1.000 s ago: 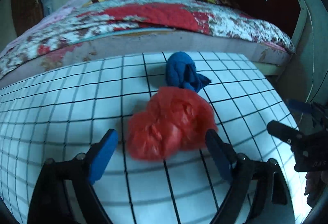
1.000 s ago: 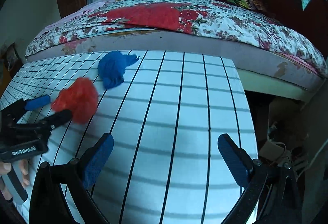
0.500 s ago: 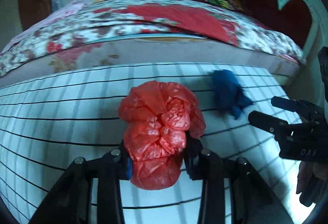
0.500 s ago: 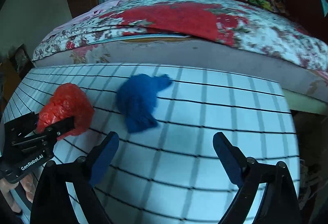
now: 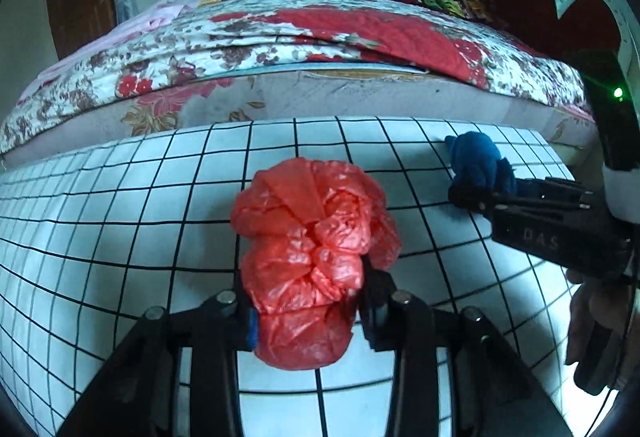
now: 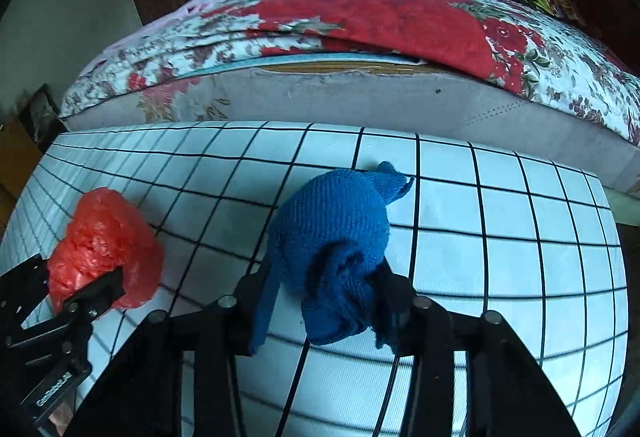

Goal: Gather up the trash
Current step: 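Grasp the red plastic bag with left tool while right tool grasps blue cloth, then carry red bag and blue cloth over the black bin and open both tools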

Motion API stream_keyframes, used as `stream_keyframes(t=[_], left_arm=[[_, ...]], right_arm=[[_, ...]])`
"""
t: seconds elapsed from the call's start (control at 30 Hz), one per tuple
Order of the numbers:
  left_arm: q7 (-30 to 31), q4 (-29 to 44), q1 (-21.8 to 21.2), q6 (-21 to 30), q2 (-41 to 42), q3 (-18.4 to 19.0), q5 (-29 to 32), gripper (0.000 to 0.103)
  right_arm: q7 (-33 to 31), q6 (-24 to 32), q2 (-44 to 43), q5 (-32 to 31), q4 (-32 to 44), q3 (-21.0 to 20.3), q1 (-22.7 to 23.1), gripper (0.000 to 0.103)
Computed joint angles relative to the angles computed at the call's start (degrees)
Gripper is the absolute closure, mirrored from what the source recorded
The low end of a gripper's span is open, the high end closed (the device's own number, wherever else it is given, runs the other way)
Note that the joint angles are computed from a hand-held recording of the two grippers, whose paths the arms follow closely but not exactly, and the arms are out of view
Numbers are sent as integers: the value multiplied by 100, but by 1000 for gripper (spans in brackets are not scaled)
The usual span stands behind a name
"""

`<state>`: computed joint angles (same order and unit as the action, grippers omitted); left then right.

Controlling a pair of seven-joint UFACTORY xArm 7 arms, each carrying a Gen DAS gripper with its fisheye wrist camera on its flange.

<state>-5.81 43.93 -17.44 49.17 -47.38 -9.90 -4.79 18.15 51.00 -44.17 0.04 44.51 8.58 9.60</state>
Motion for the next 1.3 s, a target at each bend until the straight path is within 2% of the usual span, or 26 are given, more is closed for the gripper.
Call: stream_keyframes(t=[0.17,0.33,0.6,0.9,1.17,1.3], left_arm=[[-54,-167,-85,208,-529,-61,-11,66],[-176,-318,-217,642,-1210,-237,-36,66],[-501,-310,-484,1457,-2330,-477,-304,66],[-753,433,-537,2190,-2780,-936,-577,66],[-1023,1373,-426,2911,-3019,-1350,-871,66],[-1093,1803,-348,3088,-3031,-1556,-1094,66]], right_arm=[[21,305,-921,31,-316,31,100,61],[49,897,-1932,7,-422,135,111,61],[-181,2330,-3303,-112,-103,479,147,61],[-295,3828,-4163,66,946,443,-224,61],[-462,4856,-4498,155,1993,274,-630,61],[-597,5329,-4629,125,2490,147,-807,60]])
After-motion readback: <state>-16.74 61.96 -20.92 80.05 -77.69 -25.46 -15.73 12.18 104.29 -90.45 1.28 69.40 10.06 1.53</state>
